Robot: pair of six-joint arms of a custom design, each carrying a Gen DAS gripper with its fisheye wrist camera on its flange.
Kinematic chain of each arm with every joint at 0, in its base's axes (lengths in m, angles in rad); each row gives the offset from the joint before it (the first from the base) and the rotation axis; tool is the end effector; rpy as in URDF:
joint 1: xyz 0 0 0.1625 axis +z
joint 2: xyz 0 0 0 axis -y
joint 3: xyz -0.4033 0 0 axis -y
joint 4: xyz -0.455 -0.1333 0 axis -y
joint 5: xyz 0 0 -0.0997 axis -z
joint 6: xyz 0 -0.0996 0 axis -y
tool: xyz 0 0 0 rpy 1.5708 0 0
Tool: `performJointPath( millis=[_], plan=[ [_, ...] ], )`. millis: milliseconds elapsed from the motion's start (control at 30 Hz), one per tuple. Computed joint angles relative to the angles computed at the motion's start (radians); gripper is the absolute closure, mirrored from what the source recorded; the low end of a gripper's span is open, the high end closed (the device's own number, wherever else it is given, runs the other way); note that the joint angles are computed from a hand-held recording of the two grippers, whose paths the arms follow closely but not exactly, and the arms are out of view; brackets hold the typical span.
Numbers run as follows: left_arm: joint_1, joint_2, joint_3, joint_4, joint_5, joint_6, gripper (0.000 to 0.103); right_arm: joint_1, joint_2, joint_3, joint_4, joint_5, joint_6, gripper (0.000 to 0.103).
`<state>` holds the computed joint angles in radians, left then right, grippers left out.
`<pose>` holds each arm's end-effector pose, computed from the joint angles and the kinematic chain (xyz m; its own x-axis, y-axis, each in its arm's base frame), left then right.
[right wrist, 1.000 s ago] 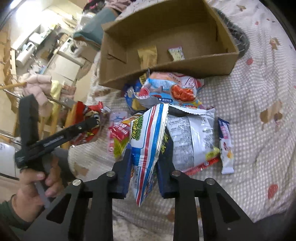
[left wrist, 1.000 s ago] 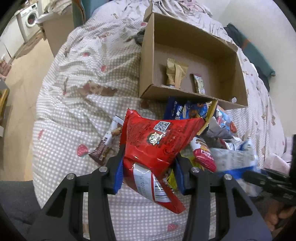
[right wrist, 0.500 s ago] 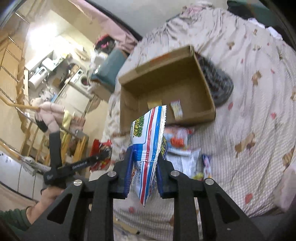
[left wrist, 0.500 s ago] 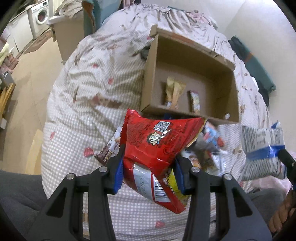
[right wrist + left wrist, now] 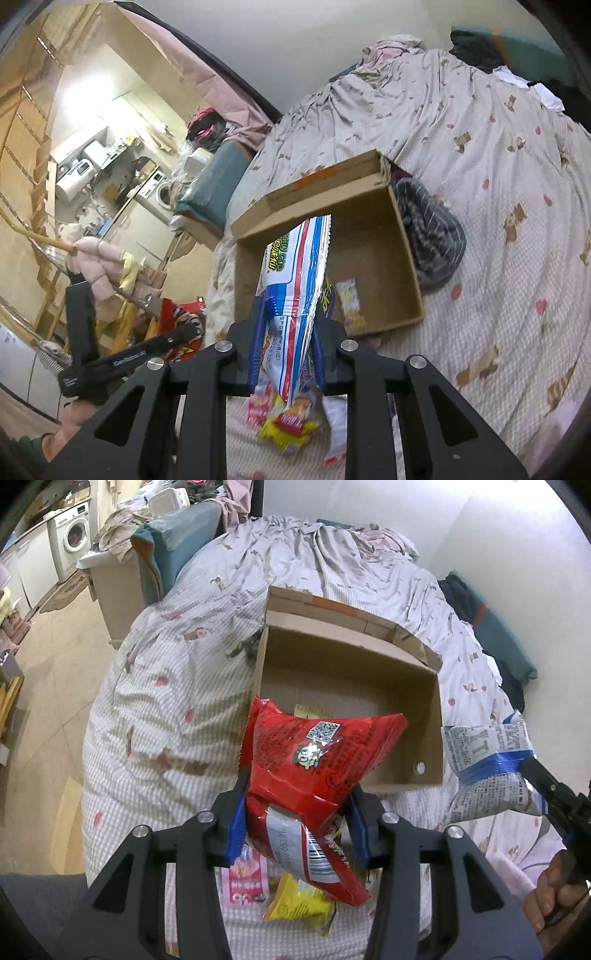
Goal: Organize snacks
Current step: 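Carry both bags into the box and open both tools to release them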
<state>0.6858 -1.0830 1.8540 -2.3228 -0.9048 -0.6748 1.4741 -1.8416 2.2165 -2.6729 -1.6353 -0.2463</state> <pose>-0.3514 -0.5393 0.1215 -0.8651 0.0854 -0.4942 0.2988 0.8792 -0.3711 0.0823 -0.4662 0.3765 -0.9769 -0.0465 0.2088 -0.1712 0.7550 -0.6330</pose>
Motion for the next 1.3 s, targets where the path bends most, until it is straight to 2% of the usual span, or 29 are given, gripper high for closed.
performJointPath(
  millis=[100,233,300,433,600,700,800,933,1133,1300],
  plan=[
    [0.012,0.041,-0.040,0.003,0.018,0.004,0.061,-0.016,0.061,-0.044,-0.013,0.002,0.006,0.080],
    [0.032,0.102,-0.097,-0.001,0.023,0.036,0.061,-0.018,0.138,-0.091,-0.038,-0.035,-0.004,0.080],
    [0.042,0.133,-0.123,0.002,0.022,0.047,0.061,-0.014,0.179,-0.115,-0.047,-0.070,-0.007,0.080],
    [0.064,0.194,-0.169,0.020,0.021,0.053,0.061,-0.001,0.274,-0.147,-0.110,-0.195,-0.050,0.080],
    [0.083,0.247,-0.202,0.022,0.021,0.071,0.061,-0.024,0.328,-0.162,-0.149,-0.215,-0.061,0.080],
    [0.086,0.274,-0.215,0.027,0.049,0.088,0.061,-0.009,0.364,-0.172,-0.193,-0.291,-0.109,0.080],
    [0.092,0.304,-0.237,0.054,0.059,0.083,0.061,0.015,0.410,-0.183,-0.262,-0.402,-0.178,0.080],
    [0.090,0.325,-0.241,0.061,0.080,0.094,0.060,0.034,0.470,-0.201,-0.298,-0.525,-0.245,0.080],
    [0.088,0.334,-0.241,0.049,0.079,0.094,0.058,0.031,0.496,-0.204,-0.284,-0.565,-0.259,0.080],
    [0.084,0.334,-0.240,0.044,0.085,0.097,0.058,0.010,0.472,-0.211,-0.199,-0.506,-0.167,0.080]
  ],
)
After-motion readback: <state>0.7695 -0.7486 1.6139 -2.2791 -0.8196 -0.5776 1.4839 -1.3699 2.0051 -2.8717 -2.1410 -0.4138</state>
